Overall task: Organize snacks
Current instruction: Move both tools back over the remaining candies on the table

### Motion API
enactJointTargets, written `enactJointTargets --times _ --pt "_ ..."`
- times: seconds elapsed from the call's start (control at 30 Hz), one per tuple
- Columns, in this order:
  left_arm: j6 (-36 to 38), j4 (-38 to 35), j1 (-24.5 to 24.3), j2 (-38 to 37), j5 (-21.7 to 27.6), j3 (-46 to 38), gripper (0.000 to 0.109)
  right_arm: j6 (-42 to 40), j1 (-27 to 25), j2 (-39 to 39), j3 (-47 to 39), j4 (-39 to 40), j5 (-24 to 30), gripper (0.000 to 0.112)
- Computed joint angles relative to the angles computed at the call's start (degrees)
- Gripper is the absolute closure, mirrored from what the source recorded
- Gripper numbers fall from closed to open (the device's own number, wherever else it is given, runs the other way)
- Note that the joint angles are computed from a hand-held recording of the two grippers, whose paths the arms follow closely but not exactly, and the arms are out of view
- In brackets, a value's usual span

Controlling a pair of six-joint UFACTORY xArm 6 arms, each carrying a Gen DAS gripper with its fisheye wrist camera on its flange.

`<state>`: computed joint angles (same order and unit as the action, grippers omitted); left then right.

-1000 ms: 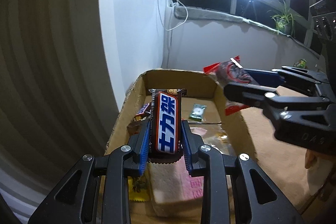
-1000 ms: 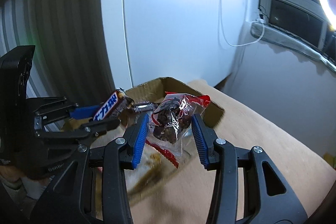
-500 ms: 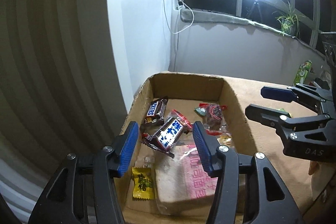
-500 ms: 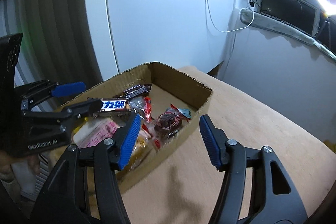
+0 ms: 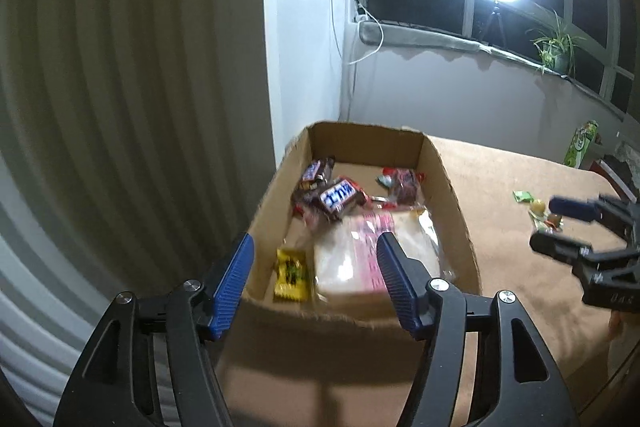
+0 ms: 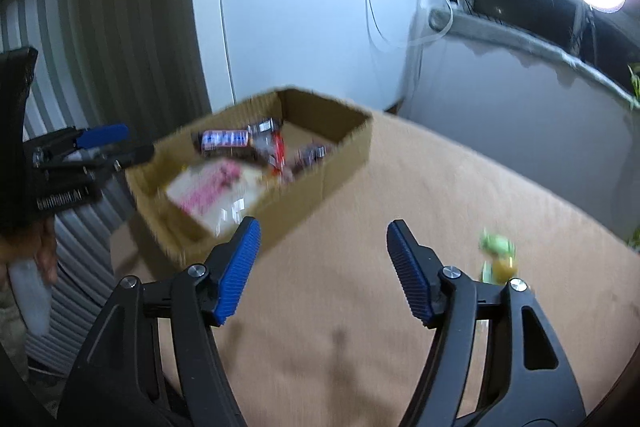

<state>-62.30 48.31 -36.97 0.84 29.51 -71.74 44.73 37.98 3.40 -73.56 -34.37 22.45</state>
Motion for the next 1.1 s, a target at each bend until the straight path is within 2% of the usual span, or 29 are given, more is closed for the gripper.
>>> enactJointTargets --times 0.17,0.33,0.63,0.97,1.1 --pt "1.57 -0.68 -2.61 0.40 -0.28 -0.75 0.045 1.42 0.53 -4.16 7.14 0.84 -0.18 0.044" --pt "5.40 -3.62 -5.16 3.97 -1.58 -4.83 0.041 3.90 0.15 -7.51 12.29 -0.01 -1.01 0.044" --pt "16.43 -11.88 -10.03 13.73 -0.26 -16.21 0.041 6.60 -4.79 -13.80 20.44 -1.16 -3.59 0.044" --pt "32.83 -26.77 -13.30 30.69 4.18 -37.16 0.041 -3.37 -12.39 -17.65 26.07 9.49 -1.55 0.040" --pt "41.56 -36.93 -13.51 39.71 9.10 -49.44 0.041 -7.09 -15.15 -18.21 26.81 11.78 -1.80 0.040"
